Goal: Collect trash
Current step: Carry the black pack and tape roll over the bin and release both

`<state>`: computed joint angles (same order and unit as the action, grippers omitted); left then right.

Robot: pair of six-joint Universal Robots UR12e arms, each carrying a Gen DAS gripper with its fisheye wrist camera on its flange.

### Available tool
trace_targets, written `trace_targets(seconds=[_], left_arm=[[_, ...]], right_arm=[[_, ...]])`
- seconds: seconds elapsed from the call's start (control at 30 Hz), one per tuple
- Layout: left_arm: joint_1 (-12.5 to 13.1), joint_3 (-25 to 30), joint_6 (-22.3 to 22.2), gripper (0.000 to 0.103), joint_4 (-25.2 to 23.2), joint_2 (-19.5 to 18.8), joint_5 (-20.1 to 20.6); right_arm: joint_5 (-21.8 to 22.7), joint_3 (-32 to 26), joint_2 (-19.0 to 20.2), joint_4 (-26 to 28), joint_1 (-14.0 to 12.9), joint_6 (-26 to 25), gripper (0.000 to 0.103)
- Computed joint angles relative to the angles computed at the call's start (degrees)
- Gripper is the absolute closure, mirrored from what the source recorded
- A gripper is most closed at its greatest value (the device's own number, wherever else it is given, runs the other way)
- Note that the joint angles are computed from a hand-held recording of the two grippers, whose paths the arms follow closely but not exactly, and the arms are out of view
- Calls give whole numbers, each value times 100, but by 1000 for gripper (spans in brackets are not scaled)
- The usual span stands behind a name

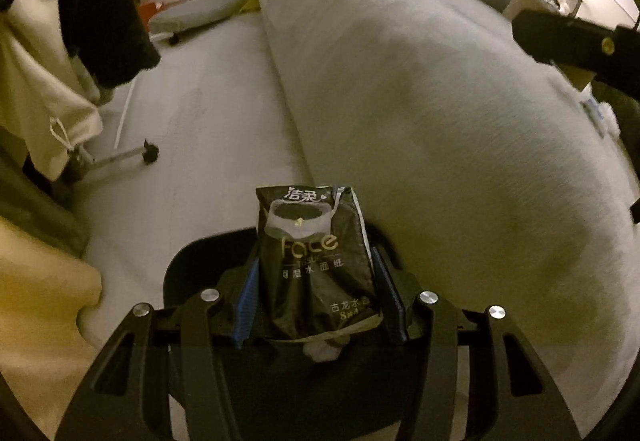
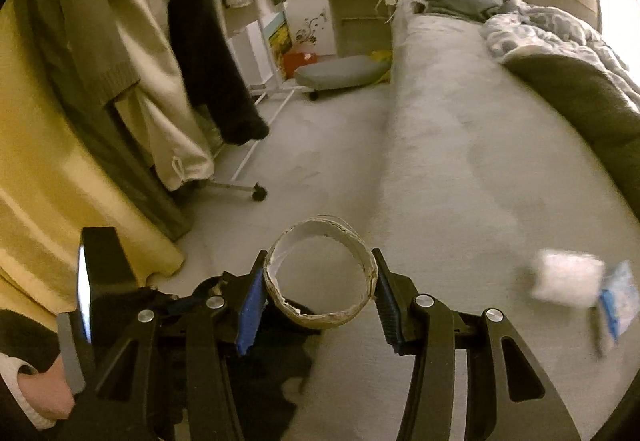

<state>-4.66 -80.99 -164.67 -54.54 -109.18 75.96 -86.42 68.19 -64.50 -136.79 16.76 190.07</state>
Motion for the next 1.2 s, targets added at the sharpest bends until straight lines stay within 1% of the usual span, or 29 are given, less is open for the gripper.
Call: trace_targets(seconds=[0.13, 0.23, 0.4, 0.53, 0.73, 0.87, 0.97, 1.0, 1.2], left_arm=[[33, -64, 73, 48, -160, -27, 275], [77, -111, 108, 48, -345, -53, 394], [131, -190, 245, 48, -602, -69, 453], [166, -255, 231, 48, -792, -67, 405], [184, -312, 269, 48, -1292, -101, 473], [218, -390, 365, 45, -1347, -46, 425], [266, -379, 389, 36, -1355, -18, 331], [290, -394, 392, 35, -1325, 8, 294], [411, -481, 444, 33, -1171, 122, 196]], right_arm=[[28, -182, 153, 141, 72, -77, 53], [34, -271, 233, 251, 112, -90, 53], [80, -336, 301, 322, 131, -6, 53], [82, -434, 381, 380, 161, 34, 53], [176, -519, 464, 505, 199, -19, 53], [279, -601, 541, 623, 222, -34, 53], [297, -682, 621, 746, 255, -61, 53], [306, -698, 641, 777, 261, -60, 53], [252, -847, 798, 1007, 305, -52, 53]])
